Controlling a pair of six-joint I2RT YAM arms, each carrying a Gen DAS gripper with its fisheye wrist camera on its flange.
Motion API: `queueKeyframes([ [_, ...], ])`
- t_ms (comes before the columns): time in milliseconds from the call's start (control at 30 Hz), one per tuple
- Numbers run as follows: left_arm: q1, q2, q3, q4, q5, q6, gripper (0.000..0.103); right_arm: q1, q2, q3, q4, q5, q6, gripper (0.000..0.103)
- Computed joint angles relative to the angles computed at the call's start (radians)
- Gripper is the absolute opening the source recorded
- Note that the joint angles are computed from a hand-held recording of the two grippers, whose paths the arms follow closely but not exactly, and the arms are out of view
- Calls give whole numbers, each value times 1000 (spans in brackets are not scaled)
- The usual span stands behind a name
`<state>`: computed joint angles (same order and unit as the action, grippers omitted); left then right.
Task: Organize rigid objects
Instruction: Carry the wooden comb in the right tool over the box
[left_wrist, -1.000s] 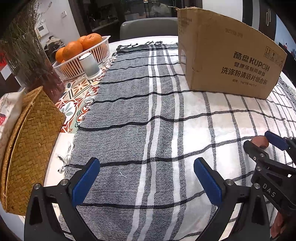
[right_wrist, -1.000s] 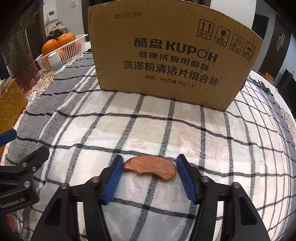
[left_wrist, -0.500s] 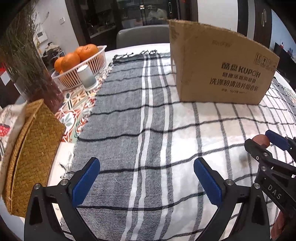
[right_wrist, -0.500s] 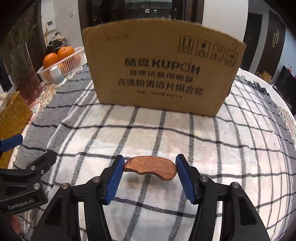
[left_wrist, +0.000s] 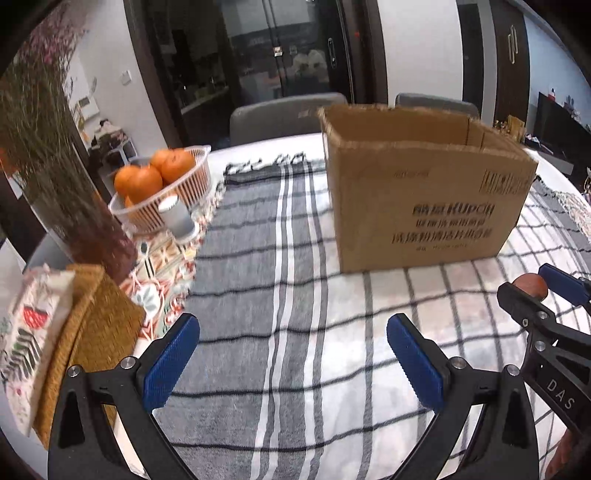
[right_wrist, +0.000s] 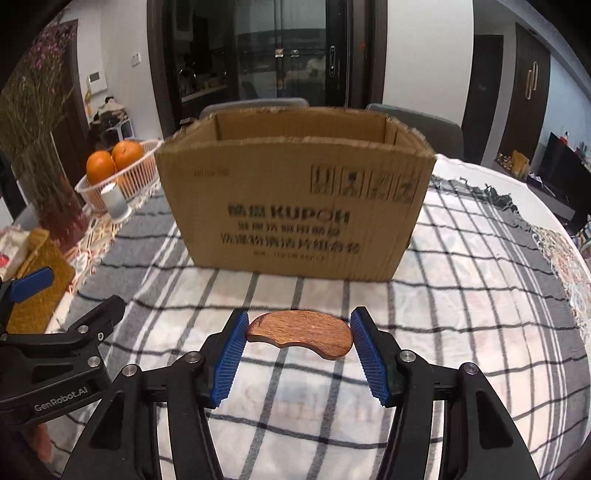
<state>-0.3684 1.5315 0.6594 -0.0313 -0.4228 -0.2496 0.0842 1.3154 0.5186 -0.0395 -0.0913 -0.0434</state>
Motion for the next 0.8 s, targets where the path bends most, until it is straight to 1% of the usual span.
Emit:
queueKeyframes([
  [167,-3,-26,44,-22,-12,17,103,-31,-35,35,-33,-31,9,58],
  [367,8,-33,97,-18,-6,35,103,-49,-52,93,-58,-46,18,58],
  [600,22,-15,164,0,-6,55,103,-58,-25,189,-70,-53,15,58],
  [800,44,19,233,10,20,57,103,-67,30,279,-56,-50,4,58],
])
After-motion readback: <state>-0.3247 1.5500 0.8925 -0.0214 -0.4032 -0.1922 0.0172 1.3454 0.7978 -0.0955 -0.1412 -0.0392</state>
